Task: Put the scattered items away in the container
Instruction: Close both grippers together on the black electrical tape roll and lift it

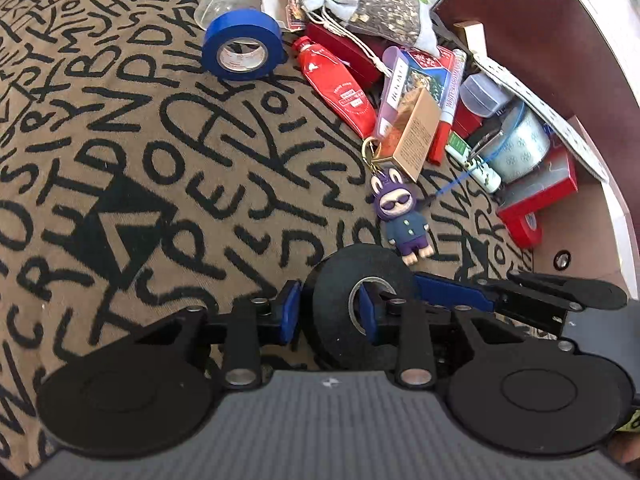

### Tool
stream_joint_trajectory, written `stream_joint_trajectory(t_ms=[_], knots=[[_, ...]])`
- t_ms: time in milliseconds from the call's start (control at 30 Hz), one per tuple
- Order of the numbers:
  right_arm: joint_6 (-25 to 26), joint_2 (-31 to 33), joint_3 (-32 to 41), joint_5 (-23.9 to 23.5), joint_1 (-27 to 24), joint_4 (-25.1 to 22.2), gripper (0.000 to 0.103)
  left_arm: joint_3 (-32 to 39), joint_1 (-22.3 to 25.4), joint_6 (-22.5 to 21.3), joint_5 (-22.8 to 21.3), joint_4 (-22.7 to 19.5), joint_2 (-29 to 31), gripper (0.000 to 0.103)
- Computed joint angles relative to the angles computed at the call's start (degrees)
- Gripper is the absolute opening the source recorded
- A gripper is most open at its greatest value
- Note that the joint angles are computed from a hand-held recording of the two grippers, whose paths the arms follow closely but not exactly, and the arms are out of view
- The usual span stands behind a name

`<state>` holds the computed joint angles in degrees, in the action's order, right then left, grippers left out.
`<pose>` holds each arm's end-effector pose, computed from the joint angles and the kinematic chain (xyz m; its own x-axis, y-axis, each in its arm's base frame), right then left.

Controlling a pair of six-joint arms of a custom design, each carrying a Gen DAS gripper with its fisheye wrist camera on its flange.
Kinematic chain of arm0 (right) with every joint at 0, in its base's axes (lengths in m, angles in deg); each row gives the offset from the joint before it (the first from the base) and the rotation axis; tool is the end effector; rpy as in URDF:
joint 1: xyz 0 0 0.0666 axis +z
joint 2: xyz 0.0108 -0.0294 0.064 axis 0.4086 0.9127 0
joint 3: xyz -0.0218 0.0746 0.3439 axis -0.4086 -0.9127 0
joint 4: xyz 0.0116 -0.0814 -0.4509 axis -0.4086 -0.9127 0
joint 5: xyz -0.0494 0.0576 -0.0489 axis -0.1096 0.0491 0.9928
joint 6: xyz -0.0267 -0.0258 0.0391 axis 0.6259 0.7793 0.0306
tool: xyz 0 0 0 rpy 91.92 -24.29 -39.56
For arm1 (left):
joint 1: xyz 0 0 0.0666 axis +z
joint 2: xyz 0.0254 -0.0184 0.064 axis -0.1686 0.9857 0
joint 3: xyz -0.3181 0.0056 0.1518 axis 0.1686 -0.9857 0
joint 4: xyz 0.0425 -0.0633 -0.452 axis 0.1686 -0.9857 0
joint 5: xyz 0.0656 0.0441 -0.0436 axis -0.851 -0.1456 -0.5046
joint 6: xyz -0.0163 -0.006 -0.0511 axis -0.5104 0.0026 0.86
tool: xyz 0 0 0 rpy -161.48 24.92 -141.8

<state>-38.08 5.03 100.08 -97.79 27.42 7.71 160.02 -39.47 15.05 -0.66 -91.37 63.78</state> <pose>0.4814 0.0410 0.4602 -0.6742 -0.5601 -0.4814 -0.6800 0.7251 0.1088 0.4575 -0.2653 0.4686 -0.8857 -0.2439 -0.3950 -0.0597 0.9037 -0.4241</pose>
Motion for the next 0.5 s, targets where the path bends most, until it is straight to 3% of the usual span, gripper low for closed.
stream_joint_trajectory(t_ms=[67,167,333,500], knots=[[-2.11,-0.61,-0.46,0.02,-0.31,0.51,0.035,0.92,-0.17,0.03,-0.88,-0.67,0.63,0.036],[-2.96,-0.07,0.27,1.16,0.25,0.82,0.034,0.96,0.47,0.63,-0.02,-0.70,0.84,0.035],[-3.28,0.19,-0.63,3.19,1.78,1.54,0.027,2.20,0.17,0.78,-0.04,-1.35,1.77,0.034],[-1.83,-0.75,-0.65,4.78,1.97,0.62,0.027,2.73,-1.22,3.83,0.22,-2.51,1.53,0.034]])
